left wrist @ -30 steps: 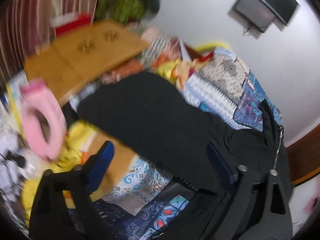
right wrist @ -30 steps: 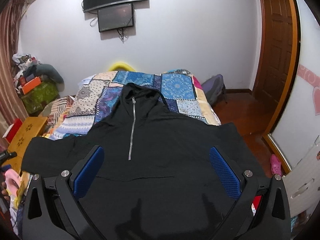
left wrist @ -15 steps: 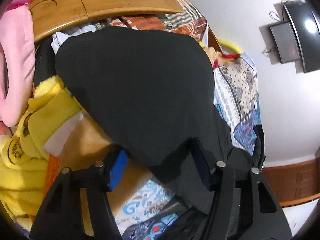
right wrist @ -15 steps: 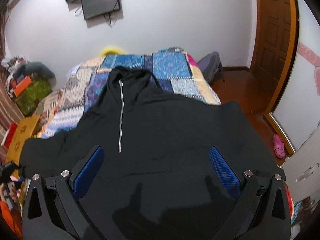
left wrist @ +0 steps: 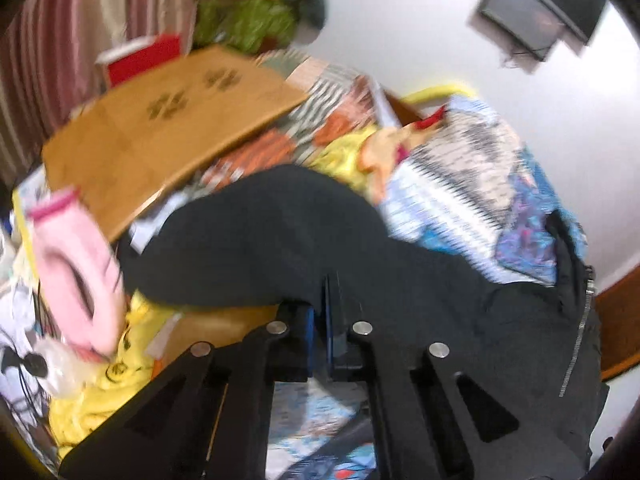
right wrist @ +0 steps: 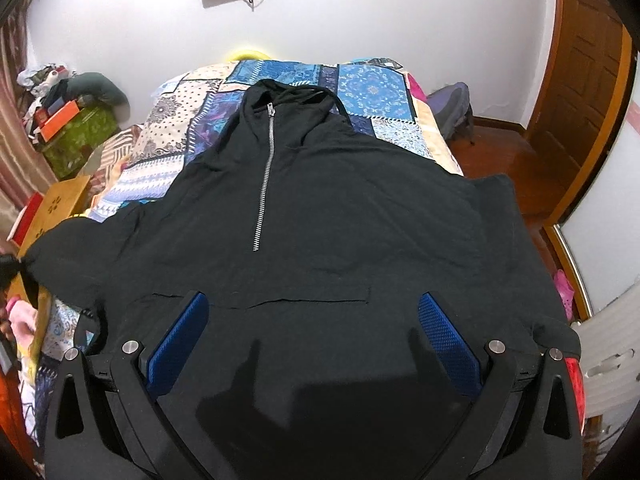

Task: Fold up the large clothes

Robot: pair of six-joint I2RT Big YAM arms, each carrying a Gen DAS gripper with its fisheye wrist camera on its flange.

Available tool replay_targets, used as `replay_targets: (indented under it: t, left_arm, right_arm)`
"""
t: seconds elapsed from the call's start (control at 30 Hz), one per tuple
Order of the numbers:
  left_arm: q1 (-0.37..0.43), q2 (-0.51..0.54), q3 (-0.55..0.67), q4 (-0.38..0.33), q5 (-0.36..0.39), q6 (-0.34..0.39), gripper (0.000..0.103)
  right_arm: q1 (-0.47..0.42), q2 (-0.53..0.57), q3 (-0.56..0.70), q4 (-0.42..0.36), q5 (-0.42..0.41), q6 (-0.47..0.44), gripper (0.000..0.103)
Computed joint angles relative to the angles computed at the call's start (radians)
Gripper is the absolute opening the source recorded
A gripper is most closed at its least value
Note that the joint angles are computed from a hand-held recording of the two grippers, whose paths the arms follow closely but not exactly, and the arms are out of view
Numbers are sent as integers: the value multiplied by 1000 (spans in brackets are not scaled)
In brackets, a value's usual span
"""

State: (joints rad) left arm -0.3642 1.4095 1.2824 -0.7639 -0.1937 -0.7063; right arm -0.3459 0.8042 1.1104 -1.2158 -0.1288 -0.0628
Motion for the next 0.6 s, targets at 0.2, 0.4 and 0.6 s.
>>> replay_targets:
  t: [0.2,0.4,0.6]
  left_arm:
    - [-107,25,135,23,-43,87,2]
    - [-228,116,284,20,-31,171,2]
    - [-335,254,422,-32,41,220,2]
  right_arm:
    - [-35,-14,9,2,-36,-26,103]
    - [-75,-24,12,16,-37,-97,103]
    - [-134,-33,0,12,-74,-162,103]
